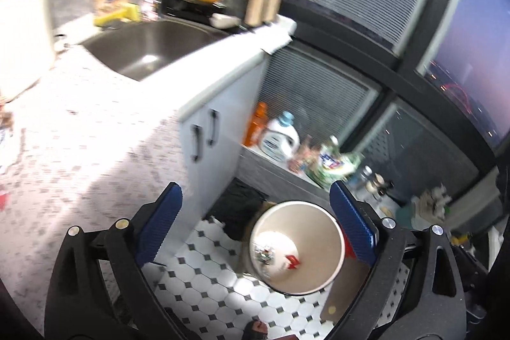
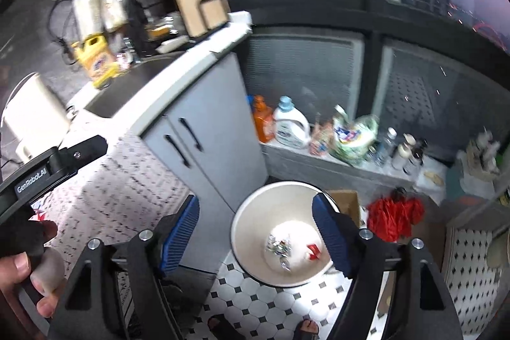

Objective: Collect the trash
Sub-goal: 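Bring both open tools back up over the counter trash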

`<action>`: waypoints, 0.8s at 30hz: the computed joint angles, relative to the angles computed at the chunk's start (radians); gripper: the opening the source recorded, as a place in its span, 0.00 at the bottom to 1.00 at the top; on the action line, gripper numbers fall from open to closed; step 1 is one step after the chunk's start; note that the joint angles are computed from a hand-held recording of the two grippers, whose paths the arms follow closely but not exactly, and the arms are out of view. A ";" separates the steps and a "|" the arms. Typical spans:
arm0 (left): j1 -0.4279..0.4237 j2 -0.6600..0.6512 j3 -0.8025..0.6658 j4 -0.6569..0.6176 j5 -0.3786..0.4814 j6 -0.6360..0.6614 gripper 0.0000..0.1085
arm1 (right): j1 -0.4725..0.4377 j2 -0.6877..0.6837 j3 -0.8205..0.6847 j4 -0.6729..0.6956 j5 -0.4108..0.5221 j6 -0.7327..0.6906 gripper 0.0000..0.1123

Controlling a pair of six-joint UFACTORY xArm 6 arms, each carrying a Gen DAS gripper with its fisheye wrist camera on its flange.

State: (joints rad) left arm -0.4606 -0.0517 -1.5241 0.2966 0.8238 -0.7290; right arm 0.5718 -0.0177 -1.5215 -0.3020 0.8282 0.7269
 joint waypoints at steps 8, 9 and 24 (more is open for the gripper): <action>0.068 -0.197 0.129 0.136 0.089 -0.146 0.89 | 0.081 0.139 -0.213 0.051 -0.007 -0.098 0.79; 0.076 -0.220 0.146 0.146 0.096 -0.157 0.89 | 0.093 0.159 -0.245 0.060 -0.008 -0.115 0.81; 0.208 -0.539 0.326 0.277 0.275 -0.254 0.89 | 0.242 0.517 -0.812 0.190 0.119 -0.310 0.85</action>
